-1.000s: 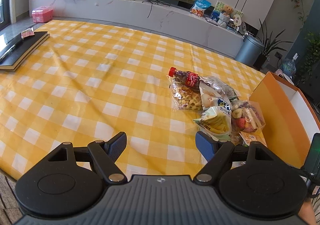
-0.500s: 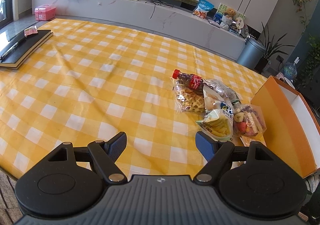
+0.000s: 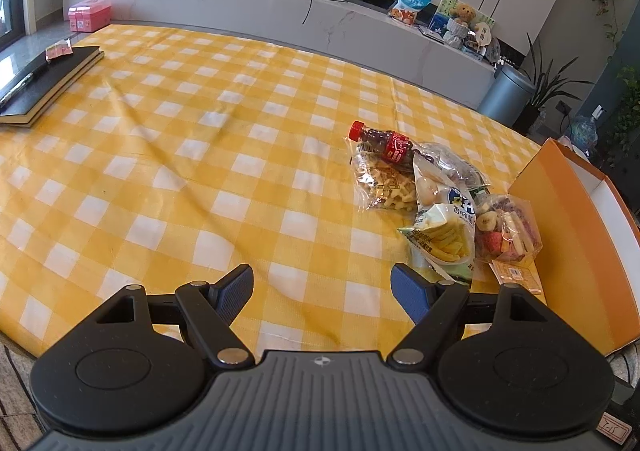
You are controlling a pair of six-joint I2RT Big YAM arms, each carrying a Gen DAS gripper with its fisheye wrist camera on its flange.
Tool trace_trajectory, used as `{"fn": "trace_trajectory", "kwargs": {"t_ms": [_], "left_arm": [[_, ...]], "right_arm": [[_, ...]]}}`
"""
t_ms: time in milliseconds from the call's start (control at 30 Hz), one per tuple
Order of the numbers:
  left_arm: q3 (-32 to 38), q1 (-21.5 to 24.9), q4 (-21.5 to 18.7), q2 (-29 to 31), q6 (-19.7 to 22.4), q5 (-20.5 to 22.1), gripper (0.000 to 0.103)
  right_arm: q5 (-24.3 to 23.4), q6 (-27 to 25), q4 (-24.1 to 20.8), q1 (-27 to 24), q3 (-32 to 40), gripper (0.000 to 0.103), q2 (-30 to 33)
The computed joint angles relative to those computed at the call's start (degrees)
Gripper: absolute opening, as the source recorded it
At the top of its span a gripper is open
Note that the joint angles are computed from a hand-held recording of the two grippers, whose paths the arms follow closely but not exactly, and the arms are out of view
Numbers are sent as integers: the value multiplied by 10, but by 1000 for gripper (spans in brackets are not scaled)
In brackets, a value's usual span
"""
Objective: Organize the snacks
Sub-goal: 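Reach to the green raisin bag and close the right gripper on it, then grasp the potato sticks bag with the left gripper while the right holds the raisin bag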
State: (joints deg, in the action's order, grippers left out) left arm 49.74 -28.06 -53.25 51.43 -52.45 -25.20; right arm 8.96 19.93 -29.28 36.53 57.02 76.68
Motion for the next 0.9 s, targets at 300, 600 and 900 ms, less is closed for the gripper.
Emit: {"fn": "trace_trajectory", "kwargs": {"t_ms": [300,600,900], "left_arm": [[9,-37,3,1,14,-57,92],[26,-57,12,29,43,-54,92],[37,-60,50,66,70,-18,92]], "right_arm": [[8,-19,-11,5,7,48,9],[-11,-6,13,-6,-4,46,-4],[-55,5,26,-23,-9,46,-9]]}}
